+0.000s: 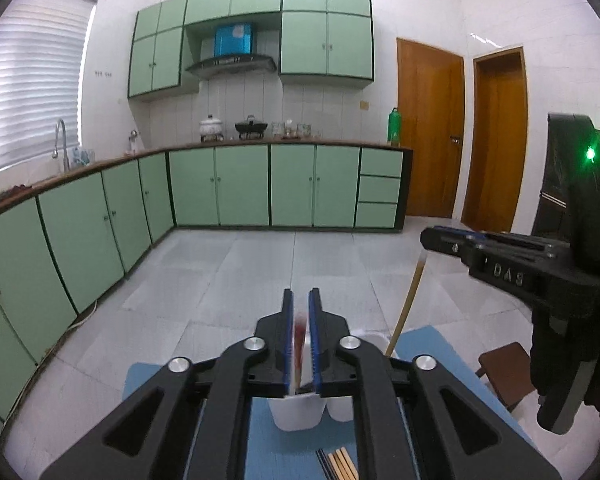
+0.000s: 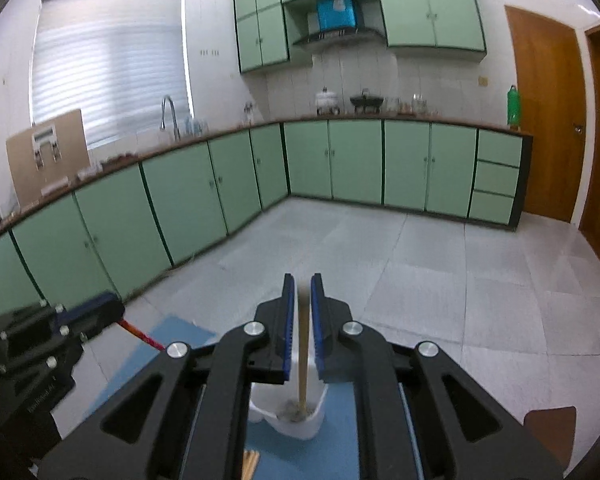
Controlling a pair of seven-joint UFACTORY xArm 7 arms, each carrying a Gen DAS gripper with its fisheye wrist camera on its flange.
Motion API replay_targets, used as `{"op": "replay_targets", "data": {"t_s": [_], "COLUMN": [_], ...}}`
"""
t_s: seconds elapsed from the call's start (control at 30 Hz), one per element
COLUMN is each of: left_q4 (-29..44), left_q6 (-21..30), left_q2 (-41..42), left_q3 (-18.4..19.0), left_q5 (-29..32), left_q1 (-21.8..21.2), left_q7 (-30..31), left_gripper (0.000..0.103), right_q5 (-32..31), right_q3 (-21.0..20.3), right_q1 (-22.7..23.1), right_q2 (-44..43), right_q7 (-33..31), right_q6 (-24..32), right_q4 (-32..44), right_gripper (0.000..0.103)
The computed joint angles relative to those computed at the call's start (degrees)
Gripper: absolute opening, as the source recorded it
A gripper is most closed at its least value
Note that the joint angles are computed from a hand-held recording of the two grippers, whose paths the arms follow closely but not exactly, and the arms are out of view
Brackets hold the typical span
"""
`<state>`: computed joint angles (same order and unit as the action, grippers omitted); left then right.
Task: Organize utensils
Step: 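Carry both chopsticks into the white containers and open both tools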
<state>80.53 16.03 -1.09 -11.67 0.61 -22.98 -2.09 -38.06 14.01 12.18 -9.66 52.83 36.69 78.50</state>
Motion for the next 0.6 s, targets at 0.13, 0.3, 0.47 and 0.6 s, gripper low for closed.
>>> {"op": "replay_targets", "data": {"t_s": [0.13,0.3,0.47,0.6], "left_q4": [-1.88,-7.61,-19.12,-25.72], "left_q6": [0.5,-0.44,-1.72,0.64], "left_q2": [-1.48,-6.27,-14.96,-19.55], "left_q3": [0.38,0.57,0.25,0.46], "left_q5": [-2.15,-2.75,-1.86,-3.53], "left_q1": [0.2,0.73,1.06,-0.16], "left_q7": [0.8,0.03,-2.91,-3.32], "left_gripper": [0.016,0.038,0.05,0.052], "right_q5": [-1.39,-2.33,-0.35,4.04], "right_q3": [1.02,3.72,8.5,12.54], "right_q1": [-0.54,-2.18,-3.13,-1.55], "right_q2": [-3.02,-10.18,-17.51,-22.79], "right_q7": [3.97,8.38,10.58,13.22], "right_q6": [0.05,0.92,4.89,7.8], "right_q4": [-3.51,-10.1,-17.33,-24.27], "right_gripper": [0.033,0.058,0.08,0.084]}}
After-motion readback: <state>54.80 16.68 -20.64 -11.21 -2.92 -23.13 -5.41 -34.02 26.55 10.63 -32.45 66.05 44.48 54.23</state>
